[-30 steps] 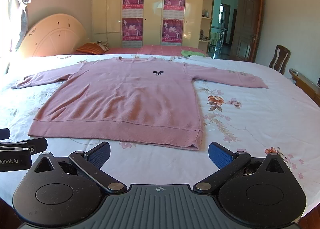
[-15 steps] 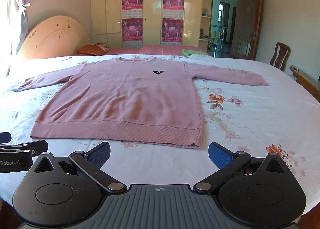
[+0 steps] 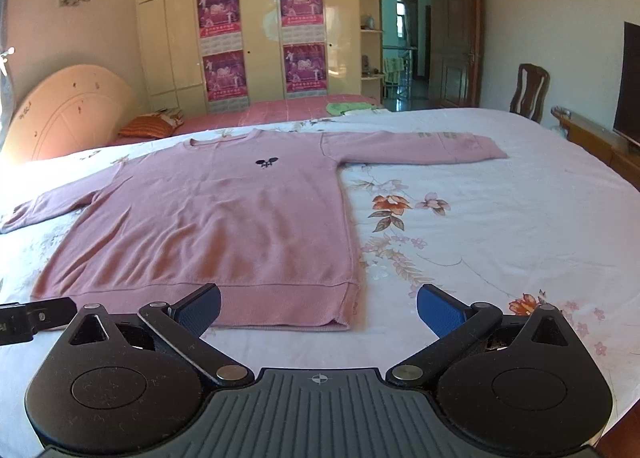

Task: Fold small clothes
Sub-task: 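Reach the right tool to a sweatshirt sleeve cuff and close on it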

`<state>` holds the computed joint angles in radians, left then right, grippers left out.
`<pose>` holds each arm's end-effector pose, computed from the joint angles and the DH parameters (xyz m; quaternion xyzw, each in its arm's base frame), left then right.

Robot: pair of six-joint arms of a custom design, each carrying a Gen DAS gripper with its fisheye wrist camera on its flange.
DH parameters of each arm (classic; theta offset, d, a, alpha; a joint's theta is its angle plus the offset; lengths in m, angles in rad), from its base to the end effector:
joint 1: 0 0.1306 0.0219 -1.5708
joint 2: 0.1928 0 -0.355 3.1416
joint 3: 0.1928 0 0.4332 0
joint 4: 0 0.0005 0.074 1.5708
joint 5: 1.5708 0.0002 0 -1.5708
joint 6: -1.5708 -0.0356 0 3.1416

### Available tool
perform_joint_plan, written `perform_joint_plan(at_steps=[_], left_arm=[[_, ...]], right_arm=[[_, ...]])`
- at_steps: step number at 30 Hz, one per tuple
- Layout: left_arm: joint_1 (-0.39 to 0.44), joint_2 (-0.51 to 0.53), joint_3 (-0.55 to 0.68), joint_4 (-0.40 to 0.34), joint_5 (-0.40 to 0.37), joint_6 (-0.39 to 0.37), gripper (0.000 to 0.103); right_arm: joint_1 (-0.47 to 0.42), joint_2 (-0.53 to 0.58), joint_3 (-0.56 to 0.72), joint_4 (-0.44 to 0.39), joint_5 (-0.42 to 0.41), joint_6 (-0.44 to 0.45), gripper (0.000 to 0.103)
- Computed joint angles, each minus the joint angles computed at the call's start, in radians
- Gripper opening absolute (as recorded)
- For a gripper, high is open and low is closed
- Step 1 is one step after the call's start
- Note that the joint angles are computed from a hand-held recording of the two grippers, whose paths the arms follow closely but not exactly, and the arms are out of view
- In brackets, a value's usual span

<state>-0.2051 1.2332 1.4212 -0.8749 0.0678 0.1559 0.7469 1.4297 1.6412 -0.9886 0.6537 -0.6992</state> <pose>0.4701 -0.1008 0.4932 0.0367 0.9028 -0.1069 0.4150 0.4088 0.3483 0.5042 0.1032 0.8762 0.0202 0.4704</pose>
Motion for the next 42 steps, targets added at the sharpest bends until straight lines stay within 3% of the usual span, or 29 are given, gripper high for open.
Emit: perform_joint_plan(at_steps=[3, 6, 8, 9, 10, 12, 15, 19, 25, 31, 42], left_arm=[[-0.010, 0.067, 0.058, 0.003, -0.050, 0.013, 0.099], [-0.015, 0.142, 0.127, 0.018, -0.082, 0.000, 0.073], [-0.016, 0.193, 0.176, 0.034, -0.111, -0.003, 0.074], [-0.016, 0.215, 0.197, 0.039, -0.116, -0.002, 0.077], [-0.015, 0.243, 0.225, 0.044, -0.124, 0.003, 0.085], [-0.012, 0.297, 0.278, 0.049, -0.133, 0.008, 0.089], [-0.003, 0.376, 0.357, 0.063, -0.126, -0.007, 0.082], [0.004, 0.512, 0.504, 0.052, -0.126, -0.015, 0.066], [0.001, 0.705, 0.731, 0.018, -0.164, -0.033, 0.066], [0.000, 0.873, 0.953, -0.066, -0.185, -0.059, 0.066], [-0.004, 1.086, 1.263, -0.228, -0.203, -0.048, 0.068]], right_arm=[[-0.044, 0.003, -0.002, 0.041, -0.006, 0.025, 0.103], [-0.094, 0.021, 0.012, 0.084, -0.026, 0.056, 0.102], [-0.125, 0.041, 0.028, 0.109, -0.040, 0.079, 0.102], [-0.140, 0.052, 0.038, 0.122, -0.046, 0.095, 0.090], [-0.156, 0.071, 0.059, 0.113, -0.055, 0.101, 0.064], [-0.192, 0.105, 0.093, 0.107, -0.078, 0.097, 0.058], [-0.248, 0.132, 0.109, 0.155, -0.114, 0.121, 0.058], [-0.339, 0.205, 0.174, 0.178, -0.185, 0.104, 0.029], [-0.466, 0.316, 0.281, 0.206, -0.211, 0.055, 0.028], [-0.597, 0.412, 0.369, 0.185, -0.265, -0.064, 0.028], [-0.687, 0.454, 0.412, 0.155, -0.269, -0.138, 0.028]])
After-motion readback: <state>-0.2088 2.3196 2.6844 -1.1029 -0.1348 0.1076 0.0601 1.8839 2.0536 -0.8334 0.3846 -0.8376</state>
